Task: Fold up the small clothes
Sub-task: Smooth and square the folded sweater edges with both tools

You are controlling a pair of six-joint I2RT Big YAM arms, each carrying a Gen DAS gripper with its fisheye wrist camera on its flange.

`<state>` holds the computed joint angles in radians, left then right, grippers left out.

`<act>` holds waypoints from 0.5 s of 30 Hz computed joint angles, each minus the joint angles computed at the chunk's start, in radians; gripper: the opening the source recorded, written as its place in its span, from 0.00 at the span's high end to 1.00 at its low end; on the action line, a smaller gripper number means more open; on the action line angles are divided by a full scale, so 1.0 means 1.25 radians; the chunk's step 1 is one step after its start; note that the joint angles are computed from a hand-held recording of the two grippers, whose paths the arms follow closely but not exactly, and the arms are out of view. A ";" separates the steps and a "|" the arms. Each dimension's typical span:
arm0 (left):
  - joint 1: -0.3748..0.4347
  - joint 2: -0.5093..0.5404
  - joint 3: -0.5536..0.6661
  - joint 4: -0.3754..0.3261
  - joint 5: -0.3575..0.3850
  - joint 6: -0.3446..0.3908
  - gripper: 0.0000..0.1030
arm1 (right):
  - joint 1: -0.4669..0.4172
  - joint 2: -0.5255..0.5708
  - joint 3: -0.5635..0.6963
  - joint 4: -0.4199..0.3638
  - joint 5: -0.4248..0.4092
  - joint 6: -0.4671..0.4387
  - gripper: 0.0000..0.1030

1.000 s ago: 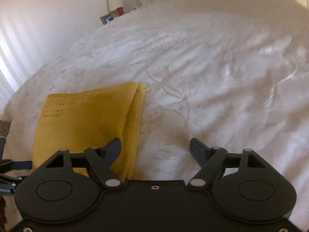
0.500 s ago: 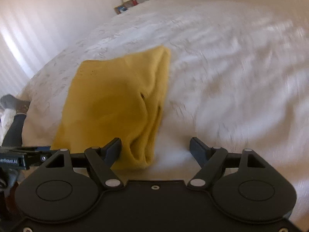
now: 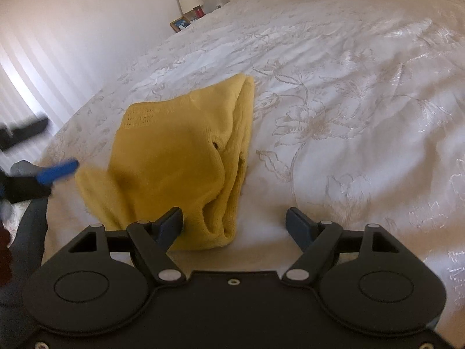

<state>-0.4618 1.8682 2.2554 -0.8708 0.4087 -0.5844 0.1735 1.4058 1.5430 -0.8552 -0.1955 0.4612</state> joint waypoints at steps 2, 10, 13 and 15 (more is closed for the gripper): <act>0.004 -0.005 0.010 -0.008 -0.019 0.008 0.19 | 0.000 -0.002 -0.002 0.002 0.000 0.002 0.22; -0.042 0.039 0.093 -0.216 -0.235 0.190 0.19 | 0.005 -0.001 0.008 0.004 -0.006 -0.005 0.22; -0.063 0.065 0.106 -0.285 -0.297 0.266 0.19 | 0.010 0.015 0.026 -0.041 0.038 -0.025 0.21; -0.075 0.098 0.142 -0.376 -0.355 0.303 0.19 | 0.009 0.018 0.030 -0.068 0.063 -0.034 0.21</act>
